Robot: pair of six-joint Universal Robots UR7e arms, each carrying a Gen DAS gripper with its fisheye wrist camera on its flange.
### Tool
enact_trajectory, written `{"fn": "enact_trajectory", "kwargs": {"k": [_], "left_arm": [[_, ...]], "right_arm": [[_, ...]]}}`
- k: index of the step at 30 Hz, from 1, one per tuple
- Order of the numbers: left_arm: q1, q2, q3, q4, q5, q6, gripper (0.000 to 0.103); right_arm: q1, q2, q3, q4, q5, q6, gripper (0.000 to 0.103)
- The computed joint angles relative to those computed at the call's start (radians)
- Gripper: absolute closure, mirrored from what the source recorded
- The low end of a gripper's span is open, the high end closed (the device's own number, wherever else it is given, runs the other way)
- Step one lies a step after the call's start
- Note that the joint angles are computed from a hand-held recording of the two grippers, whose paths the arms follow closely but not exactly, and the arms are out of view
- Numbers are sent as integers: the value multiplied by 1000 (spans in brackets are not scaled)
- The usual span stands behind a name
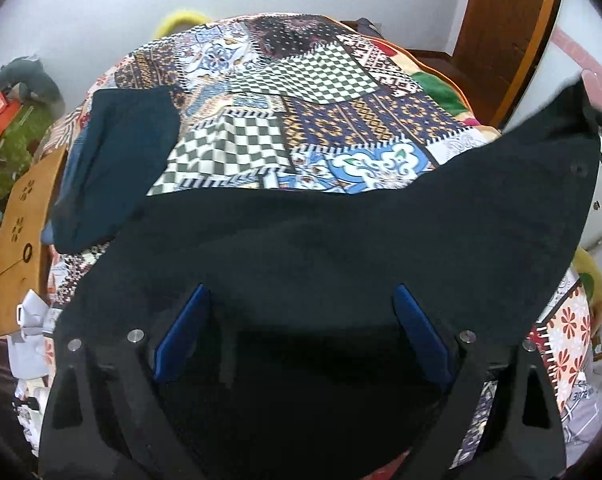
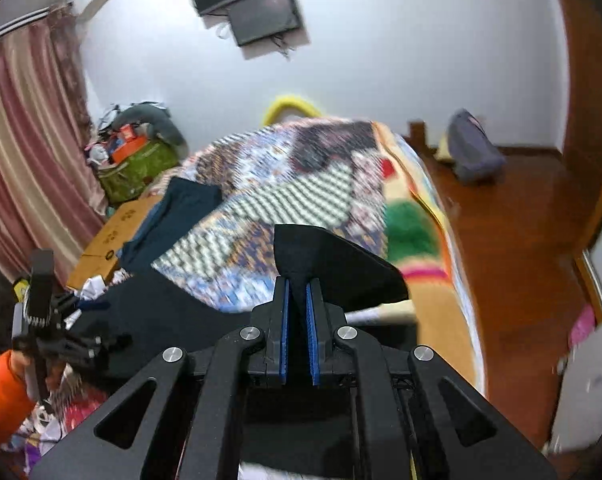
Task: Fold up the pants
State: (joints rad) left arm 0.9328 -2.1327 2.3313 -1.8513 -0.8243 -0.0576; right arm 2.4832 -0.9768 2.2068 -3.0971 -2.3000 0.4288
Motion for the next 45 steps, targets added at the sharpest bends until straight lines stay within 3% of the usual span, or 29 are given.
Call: {"fn": "enact_trajectory", "kwargs": {"k": [8,13,17,20,25,32,37,42,45], "left_arm": [[-23,-28,13,25,12,-59,9],[1,-43,11,4,18,-39,9],[3,-93,20,-42,44,-6,9],[-2,-136,17,-80,75,22,9],[23,-181,-23,-159,117,96,9],[149,-164,-105,-340,141,286,6],[341,-86,-150,-585,79,494,4],[584,39,-274,-550,-78,505,3],[699,131,-330,-568,-109,515,3]], "right_arm": [[1,4,187,-64,4,239,96],[4,-8,227,22,-34,391,96],[43,-47,204,112,-83,417,95],[71,-48,159,152,-107,372,95],[101,44,31,104,-105,194,84],[88,233,-172,-2,-16,-81,72],[60,353,-320,6,82,-211,64],[32,469,-487,94,172,-301,57],[11,527,-574,152,230,-313,56]]}}
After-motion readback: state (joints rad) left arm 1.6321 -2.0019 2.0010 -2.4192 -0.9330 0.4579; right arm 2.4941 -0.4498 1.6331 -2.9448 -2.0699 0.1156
